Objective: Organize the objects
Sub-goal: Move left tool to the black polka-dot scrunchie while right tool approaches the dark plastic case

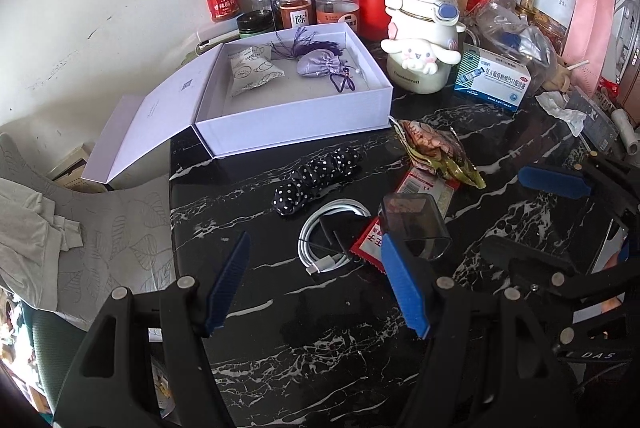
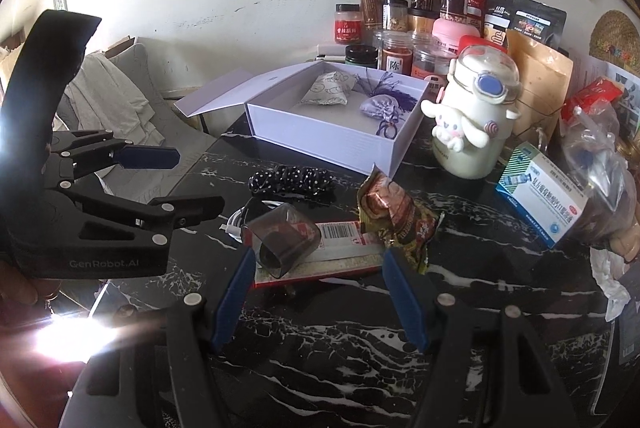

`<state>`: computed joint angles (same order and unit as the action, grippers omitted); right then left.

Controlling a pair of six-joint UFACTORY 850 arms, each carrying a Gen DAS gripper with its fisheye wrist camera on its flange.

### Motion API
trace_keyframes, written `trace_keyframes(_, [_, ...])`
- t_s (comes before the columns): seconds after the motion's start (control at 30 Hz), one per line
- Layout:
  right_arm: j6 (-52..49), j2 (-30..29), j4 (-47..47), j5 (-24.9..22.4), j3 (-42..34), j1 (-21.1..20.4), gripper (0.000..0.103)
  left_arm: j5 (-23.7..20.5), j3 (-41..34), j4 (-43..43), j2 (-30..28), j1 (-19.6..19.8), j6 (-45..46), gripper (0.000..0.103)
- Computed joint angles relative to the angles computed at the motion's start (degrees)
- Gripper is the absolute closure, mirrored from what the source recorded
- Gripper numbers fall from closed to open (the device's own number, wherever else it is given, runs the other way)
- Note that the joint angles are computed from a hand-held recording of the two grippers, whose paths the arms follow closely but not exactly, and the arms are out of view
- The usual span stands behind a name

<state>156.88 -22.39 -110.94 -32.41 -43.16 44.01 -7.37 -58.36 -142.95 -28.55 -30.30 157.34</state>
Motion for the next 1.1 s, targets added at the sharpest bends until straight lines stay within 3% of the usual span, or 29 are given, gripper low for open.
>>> trace_keyframes(0.47, [2.16, -5.38, -5.71, 4.49, -4.05, -3.02, 0.036, 2.22, -6.73, 15.55, -6.12, 1.69, -15.46, 0.037])
trace_keyframes(0.73, [8.45, -7.27, -12.10, 5.05, -4.82, -4.72, 0.036, 0.20, -10.99, 37.38, -9.94, 2.60, -35.36, 0.037])
trace_keyframes(1.1, [14.51, -8.22, -20.00, 5.92, -5.20, -6.81, 0.072, -2.14, -20.30, 70.54, -16.55, 2.56, -67.73, 0.037])
